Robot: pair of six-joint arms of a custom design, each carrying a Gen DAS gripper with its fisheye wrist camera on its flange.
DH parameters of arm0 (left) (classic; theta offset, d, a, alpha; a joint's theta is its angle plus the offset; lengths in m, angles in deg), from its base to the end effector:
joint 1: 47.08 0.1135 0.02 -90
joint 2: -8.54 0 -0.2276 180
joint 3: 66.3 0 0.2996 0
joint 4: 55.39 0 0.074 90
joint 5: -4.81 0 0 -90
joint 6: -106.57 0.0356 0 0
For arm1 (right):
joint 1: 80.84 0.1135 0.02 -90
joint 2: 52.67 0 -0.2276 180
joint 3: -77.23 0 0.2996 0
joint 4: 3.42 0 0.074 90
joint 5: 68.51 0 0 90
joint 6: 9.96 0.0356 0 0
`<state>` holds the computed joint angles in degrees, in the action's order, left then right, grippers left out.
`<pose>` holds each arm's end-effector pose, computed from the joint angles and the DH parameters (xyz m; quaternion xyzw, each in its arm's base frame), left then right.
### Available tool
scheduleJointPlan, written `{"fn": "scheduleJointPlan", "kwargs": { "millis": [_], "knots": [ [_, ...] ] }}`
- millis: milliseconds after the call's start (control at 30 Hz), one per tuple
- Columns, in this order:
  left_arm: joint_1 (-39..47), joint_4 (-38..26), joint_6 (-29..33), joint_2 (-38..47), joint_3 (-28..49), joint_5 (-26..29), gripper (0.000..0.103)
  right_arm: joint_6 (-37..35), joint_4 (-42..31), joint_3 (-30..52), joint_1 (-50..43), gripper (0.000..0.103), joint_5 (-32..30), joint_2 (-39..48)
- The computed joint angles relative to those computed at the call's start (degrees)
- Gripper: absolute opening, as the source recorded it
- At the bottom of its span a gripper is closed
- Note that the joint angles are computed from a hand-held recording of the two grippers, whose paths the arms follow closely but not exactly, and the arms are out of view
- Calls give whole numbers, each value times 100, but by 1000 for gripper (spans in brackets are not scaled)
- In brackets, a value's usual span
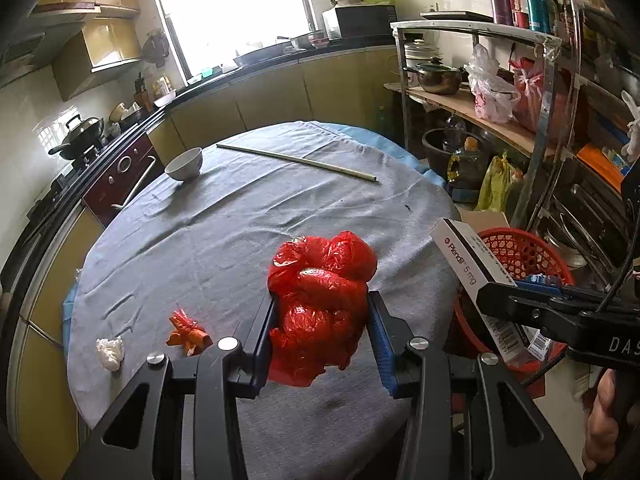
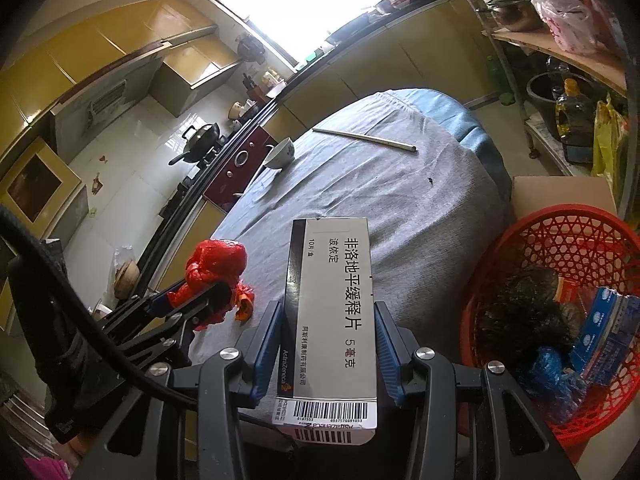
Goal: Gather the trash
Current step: 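Carry the red bag and white box toward the red basket with both tools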
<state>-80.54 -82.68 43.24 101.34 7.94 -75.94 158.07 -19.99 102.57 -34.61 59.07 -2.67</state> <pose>0.3232 -0.2204 0.1672 0.4890 0.7842 -0.0968 0.3695 0.1698 0.1459 0.0955 0.3641 0.7928 0.2084 0.4421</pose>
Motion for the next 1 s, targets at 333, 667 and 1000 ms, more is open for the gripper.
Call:
{"fn": "scheduleJointPlan", "kwargs": {
  "millis": [333,667,1000],
  "knots": [
    [-189,38,23,-83,-110,-105,46,225,-311,-257,123,48,166,-524],
    [-426,48,83,-165,-206,-208,46,509,-755,-501,314,48,414,-1093],
    [-740,55,122,-216,-283,-320,46,925,-1564,-842,552,48,717,-2030]
  ]
}}
